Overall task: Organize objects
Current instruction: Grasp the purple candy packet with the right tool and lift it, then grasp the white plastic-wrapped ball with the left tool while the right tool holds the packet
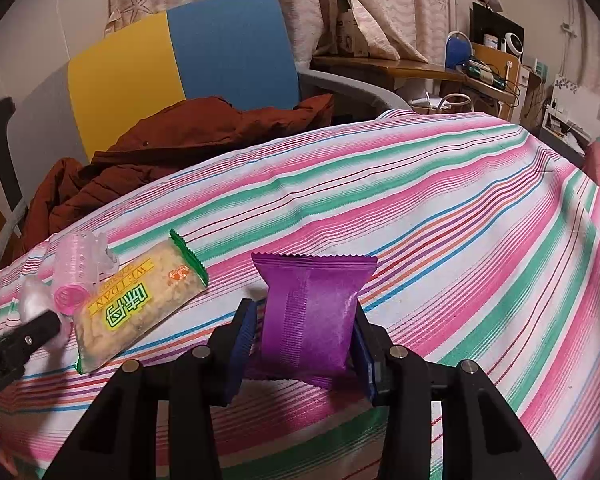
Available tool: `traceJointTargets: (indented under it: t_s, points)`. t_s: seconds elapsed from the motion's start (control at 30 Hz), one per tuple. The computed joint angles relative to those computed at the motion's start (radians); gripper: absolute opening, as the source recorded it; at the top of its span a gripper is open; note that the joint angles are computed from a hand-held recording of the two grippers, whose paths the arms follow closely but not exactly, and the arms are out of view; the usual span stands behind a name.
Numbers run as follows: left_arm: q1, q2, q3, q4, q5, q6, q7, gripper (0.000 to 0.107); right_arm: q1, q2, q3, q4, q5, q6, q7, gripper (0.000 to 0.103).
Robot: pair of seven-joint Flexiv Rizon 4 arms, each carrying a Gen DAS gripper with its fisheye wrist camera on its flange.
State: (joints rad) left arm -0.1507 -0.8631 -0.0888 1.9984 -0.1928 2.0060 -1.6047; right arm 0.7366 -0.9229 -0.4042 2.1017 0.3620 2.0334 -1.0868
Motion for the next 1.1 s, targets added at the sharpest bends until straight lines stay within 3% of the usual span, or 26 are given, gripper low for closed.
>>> traceJointTargets:
  t_s: [0.03, 0.1, 0.17, 0.43, 0.67, 0.83, 0.93, 1.0, 1.1]
  points:
    - [0.032, -0.004, -0.026, 0.010, 0.022, 0.031, -0.014, 0.067, -0.002, 0.000, 0.001, 0.000, 0.000, 0.001, -0.001, 0.045]
    - [0.059, -0.006, -0.040, 0.022, 0.038, 0.051, -0.033, 0.048, -0.002, 0.001, 0.002, 0.000, 0.001, 0.003, -0.001, 0.045]
    - [0.068, -0.005, -0.037, 0.031, 0.058, 0.067, -0.032, 0.041, -0.001, 0.001, 0.002, 0.000, 0.002, 0.002, -0.002, 0.045]
    - [0.060, 0.001, 0.005, 0.096, 0.104, 0.152, 0.015, 0.031, 0.024, -0.004, -0.021, 0.001, 0.017, -0.007, 0.002, 0.044]
    - [0.267, -0.013, -0.116, 0.193, 0.244, 0.236, -0.125, 0.030, 0.039, -0.004, -0.034, 0.011, 0.026, 0.004, 0.011, 0.040]
    - [0.305, -0.010, -0.131, 0.218, 0.328, 0.239, -0.156, 0.030, 0.062, -0.003, -0.040, 0.028, 0.049, 0.021, 0.007, 0.037]
    - [0.284, 0.014, -0.122, 0.218, 0.313, 0.192, -0.153, 0.042, 0.070, -0.002, -0.038, 0.035, 0.060, 0.029, 0.003, 0.037]
    - [0.283, 0.028, -0.134, 0.206, 0.313, 0.148, -0.147, 0.056, 0.069, -0.003, -0.035, 0.034, 0.066, 0.030, 0.002, 0.037]
    - [0.281, 0.039, -0.148, 0.179, 0.326, 0.126, -0.127, 0.066, 0.048, 0.002, -0.018, 0.031, 0.057, 0.025, 0.004, 0.037]
